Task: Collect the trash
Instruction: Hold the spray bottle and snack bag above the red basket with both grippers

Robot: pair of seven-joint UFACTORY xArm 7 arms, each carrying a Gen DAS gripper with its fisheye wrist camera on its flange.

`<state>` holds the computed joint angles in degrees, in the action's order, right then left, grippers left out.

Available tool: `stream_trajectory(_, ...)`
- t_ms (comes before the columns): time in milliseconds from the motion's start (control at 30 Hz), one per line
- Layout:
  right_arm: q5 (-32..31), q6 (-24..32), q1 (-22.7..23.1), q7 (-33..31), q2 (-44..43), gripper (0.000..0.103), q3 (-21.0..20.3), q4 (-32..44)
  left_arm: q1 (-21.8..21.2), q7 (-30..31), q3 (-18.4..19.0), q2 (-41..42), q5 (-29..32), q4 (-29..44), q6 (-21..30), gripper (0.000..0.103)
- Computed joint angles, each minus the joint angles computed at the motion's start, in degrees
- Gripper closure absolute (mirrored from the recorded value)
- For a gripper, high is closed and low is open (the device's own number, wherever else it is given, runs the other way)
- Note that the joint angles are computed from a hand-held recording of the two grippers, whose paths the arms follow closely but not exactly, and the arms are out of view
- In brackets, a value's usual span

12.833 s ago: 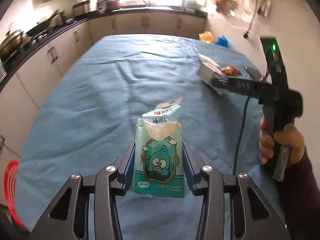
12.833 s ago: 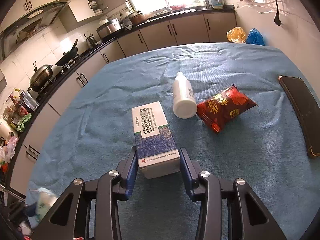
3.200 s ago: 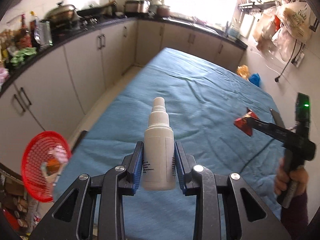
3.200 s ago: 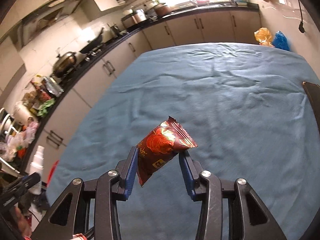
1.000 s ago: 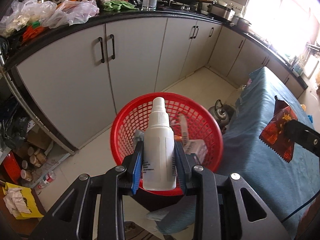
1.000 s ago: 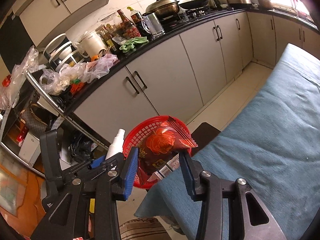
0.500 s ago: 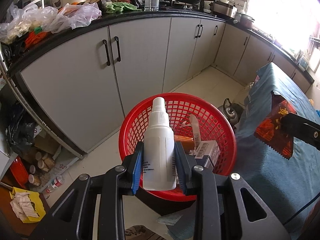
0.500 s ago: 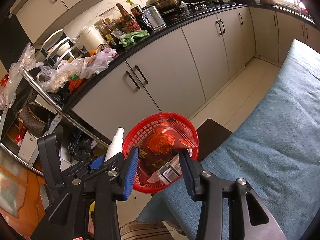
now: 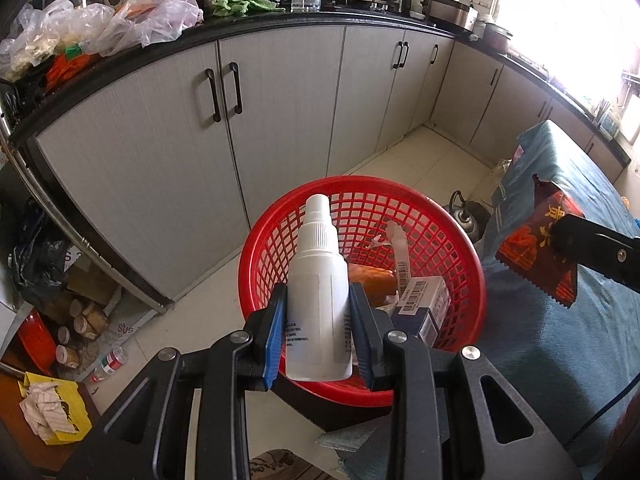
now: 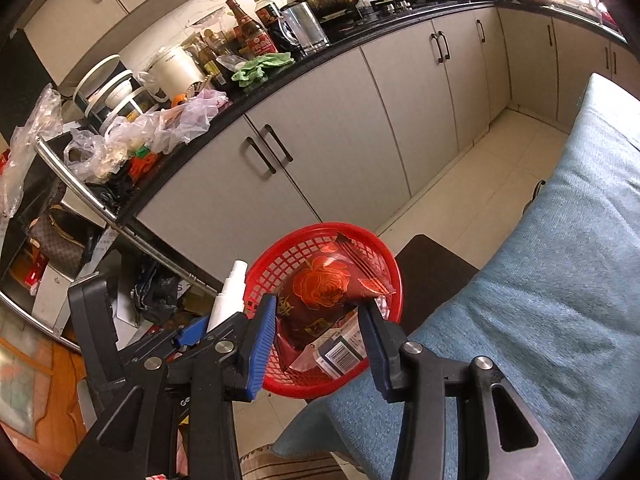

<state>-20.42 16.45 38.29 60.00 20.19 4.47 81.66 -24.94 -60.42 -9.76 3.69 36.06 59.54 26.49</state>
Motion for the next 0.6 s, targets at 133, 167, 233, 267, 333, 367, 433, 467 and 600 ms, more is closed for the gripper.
stream_trajectory(133,0.20,0.78,0.16,0.05,1.00,0.058,-0.10,1.04,0.17,0.62,0.15,0.43,-0.92,-0.11,-0.43,0.074)
stream_trajectory(167,0.37,0.84,0.10,-0.04,1.19,0.058,-0.06,1.14,0.19,0.79,0.20,0.51,-1.19,-0.17,-0.55,0.074)
stream_trajectory(233,0.72,1.16,0.06,-0.26,1.66,0.058,0.01,1.73,0.23,1.05,0.33,0.66,-1.58,-0.28,-0.81,0.074)
stream_trajectory(267,1.01,1.20,-0.05,-0.51,1.90,0.058,0.13,1.91,0.24,1.21,0.38,0.73,-1.76,-0.33,-0.90,0.074)
stream_trajectory(333,1.45,1.45,-0.06,-0.90,2.52,0.058,0.21,2.59,0.29,1.63,0.50,0.91,-2.15,-0.31,-0.99,0.074)
stream_trajectory(367,1.64,1.46,-0.03,-1.04,2.73,0.058,0.20,2.75,0.28,1.71,0.55,0.89,-2.23,-0.40,-1.05,0.074)
stream_trajectory(433,2.06,1.69,0.06,-1.43,3.35,0.058,0.22,3.53,0.27,1.87,0.64,0.99,-2.40,-0.42,-1.05,0.074)
stream_trajectory(467,2.29,1.75,0.05,-1.68,3.60,0.058,0.24,3.79,0.29,1.98,0.68,1.06,-2.55,-0.42,-1.11,0.074)
stream_trajectory(600,2.89,1.63,0.20,-2.28,3.93,0.058,0.08,4.02,0.29,2.34,0.80,1.18,-3.03,-0.40,-1.24,0.074)
